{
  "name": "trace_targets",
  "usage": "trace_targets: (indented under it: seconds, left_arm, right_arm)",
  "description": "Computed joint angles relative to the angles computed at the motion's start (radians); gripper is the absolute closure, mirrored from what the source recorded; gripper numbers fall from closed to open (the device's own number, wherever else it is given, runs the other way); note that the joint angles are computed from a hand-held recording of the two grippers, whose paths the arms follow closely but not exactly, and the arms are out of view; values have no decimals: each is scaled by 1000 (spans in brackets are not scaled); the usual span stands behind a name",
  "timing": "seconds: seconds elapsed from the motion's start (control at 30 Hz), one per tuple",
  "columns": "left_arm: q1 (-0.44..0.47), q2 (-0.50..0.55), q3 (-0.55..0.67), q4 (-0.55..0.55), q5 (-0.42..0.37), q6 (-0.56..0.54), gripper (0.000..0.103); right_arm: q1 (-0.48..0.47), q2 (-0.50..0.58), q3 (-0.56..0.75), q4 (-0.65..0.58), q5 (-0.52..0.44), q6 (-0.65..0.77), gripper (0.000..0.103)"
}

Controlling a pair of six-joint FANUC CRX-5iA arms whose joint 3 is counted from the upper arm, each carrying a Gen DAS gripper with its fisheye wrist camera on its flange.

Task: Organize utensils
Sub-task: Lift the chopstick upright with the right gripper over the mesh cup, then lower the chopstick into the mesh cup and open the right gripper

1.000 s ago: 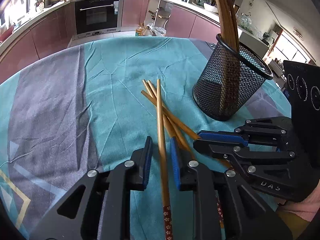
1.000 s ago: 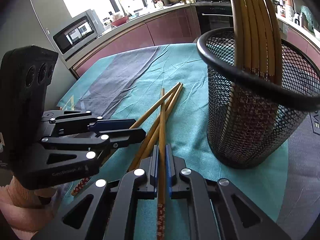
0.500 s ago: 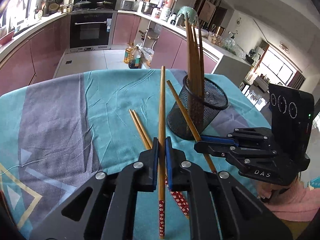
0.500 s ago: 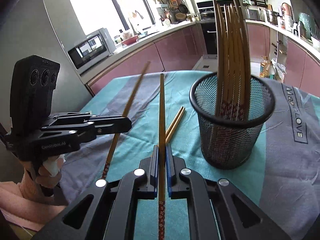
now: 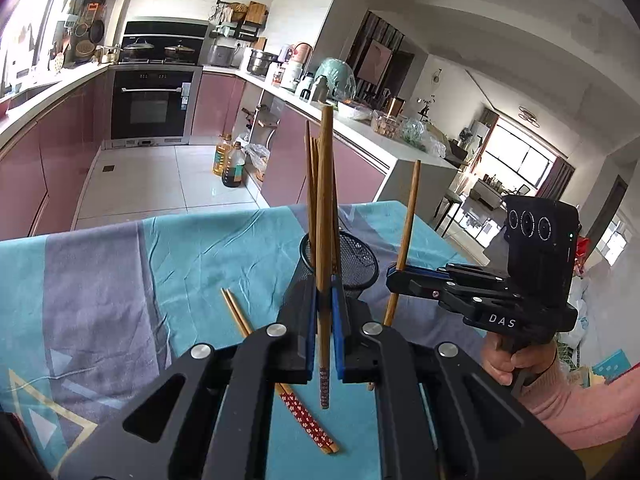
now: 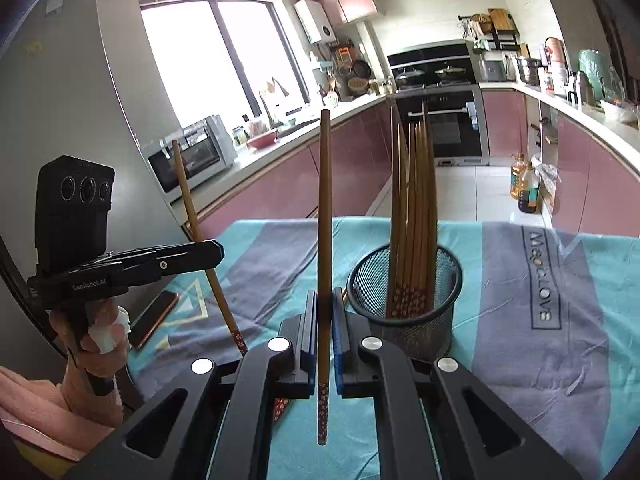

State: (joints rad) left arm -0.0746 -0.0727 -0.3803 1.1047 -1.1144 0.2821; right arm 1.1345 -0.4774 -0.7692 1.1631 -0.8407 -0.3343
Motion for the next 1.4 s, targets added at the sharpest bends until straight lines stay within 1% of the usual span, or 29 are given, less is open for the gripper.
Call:
trace_targets:
  seconds: [0.17, 0.4, 0.6, 0.67, 0.77, 0.83, 0.9, 0.97, 1.07, 1.17, 1.27, 1.4]
  left_arm:
    - [-35, 6, 22, 42, 31, 7, 96]
    - [-87, 17, 65, 94, 74, 25, 96]
    - [-127, 20, 87, 129, 113, 14, 96]
    - [-142, 15, 90, 130, 142, 8, 96]
    - [-160, 11, 97, 114, 177, 11, 96]
    - [-168, 17, 109, 96, 184, 25, 96]
    - [-185, 8, 100, 89, 229, 21, 96]
    - [-196, 16, 106, 87, 245, 20, 95]
    - [-214, 16, 104, 52, 289, 34, 96]
    - [-220, 23, 111, 15, 291, 57, 96]
    - [-222, 40, 134, -22, 277, 88, 96]
    - [-214, 53, 148, -53, 246, 104, 96]
  right_arm:
    - [-2, -20, 6, 39, -44, 12, 97]
    - [-35, -29, 34, 75, -68, 55, 97]
    - [-68, -25, 51, 121, -77, 69, 97]
    - [-87, -24, 52, 132, -67, 74, 97]
    - [-111, -14, 61, 134, -67, 87, 97]
    - [-130, -6, 66, 127, -55, 92, 97]
    - [-144, -2, 63, 131, -51, 84, 97]
    - [-161, 1, 59, 136, -46, 76, 96]
    - [-186, 5, 54, 142, -33, 58, 96]
    - [-194, 7, 51, 149, -29, 47, 96]
    - [-203, 13, 51, 147, -28, 42, 97]
    - [-206, 20, 58, 92, -9, 76, 97]
